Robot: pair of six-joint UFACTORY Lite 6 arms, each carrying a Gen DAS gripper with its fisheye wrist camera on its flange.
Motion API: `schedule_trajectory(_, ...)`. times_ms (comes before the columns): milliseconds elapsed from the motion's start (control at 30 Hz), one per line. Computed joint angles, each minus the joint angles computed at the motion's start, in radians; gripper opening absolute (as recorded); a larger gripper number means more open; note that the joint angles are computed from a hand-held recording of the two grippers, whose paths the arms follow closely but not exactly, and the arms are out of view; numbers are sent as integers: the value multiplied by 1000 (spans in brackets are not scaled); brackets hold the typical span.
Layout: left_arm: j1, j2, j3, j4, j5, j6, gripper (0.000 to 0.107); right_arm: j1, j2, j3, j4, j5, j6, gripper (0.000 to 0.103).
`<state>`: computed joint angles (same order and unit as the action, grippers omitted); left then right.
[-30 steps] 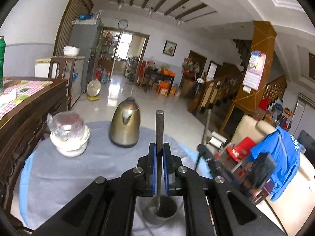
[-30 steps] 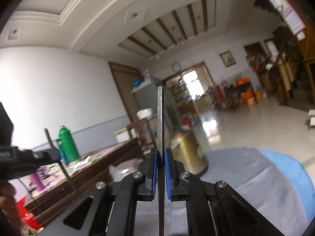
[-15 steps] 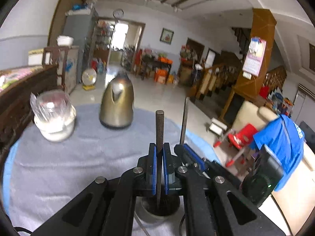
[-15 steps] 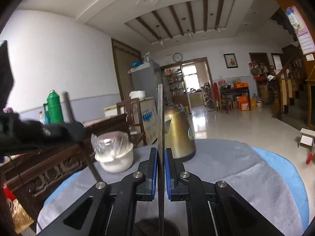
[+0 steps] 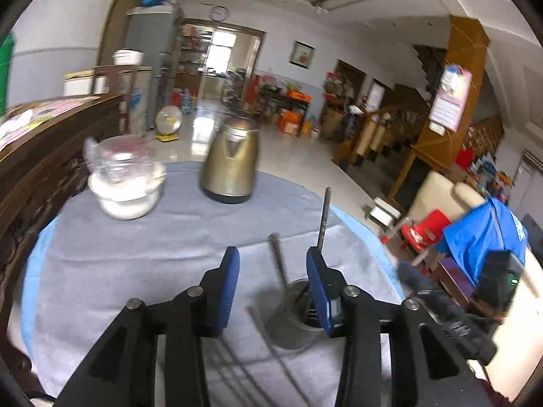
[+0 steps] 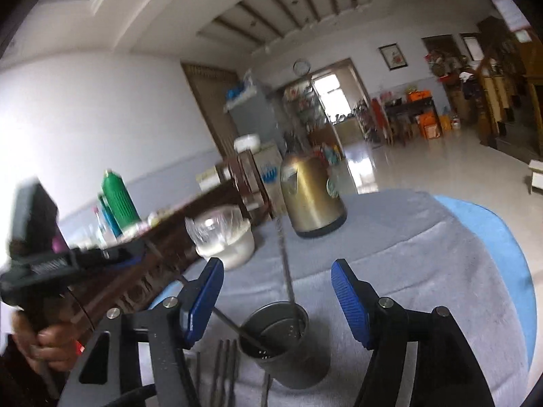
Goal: Organize utensils
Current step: 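Lower the chopsticks into the grey cup and open both grippers, then grasp another chopstick with the right gripper while the left gripper grasps one too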
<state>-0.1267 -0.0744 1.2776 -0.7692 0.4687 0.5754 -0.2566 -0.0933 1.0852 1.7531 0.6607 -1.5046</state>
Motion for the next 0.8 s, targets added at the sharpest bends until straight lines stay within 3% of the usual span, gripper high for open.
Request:
schedule_trajectory(67,55,-45,-66,-5,4,10,44,-34,-52,-61,-14,51,25,67)
schedule_trajectory(200,163,-79,-176,71,20,-31,44,6,-122,-134,-145,23,114,40)
schedule_trajectory(333,224,-96,-302,132,23,-58,44,113,-122,-177,-290,-50,201,38)
schedule_trajectory(500,328,-53,-387,97,108,-18,43,267,-17,-166,-460,-165,360,34)
schedule_trajectory(633,302,-45,-407,151,128,-64,43,360,97,-105,-663,-233,569,27)
schedule_trajectory(800,226,17,-397,190,129,-124,43,403,202,-30,-864,-233,798,25)
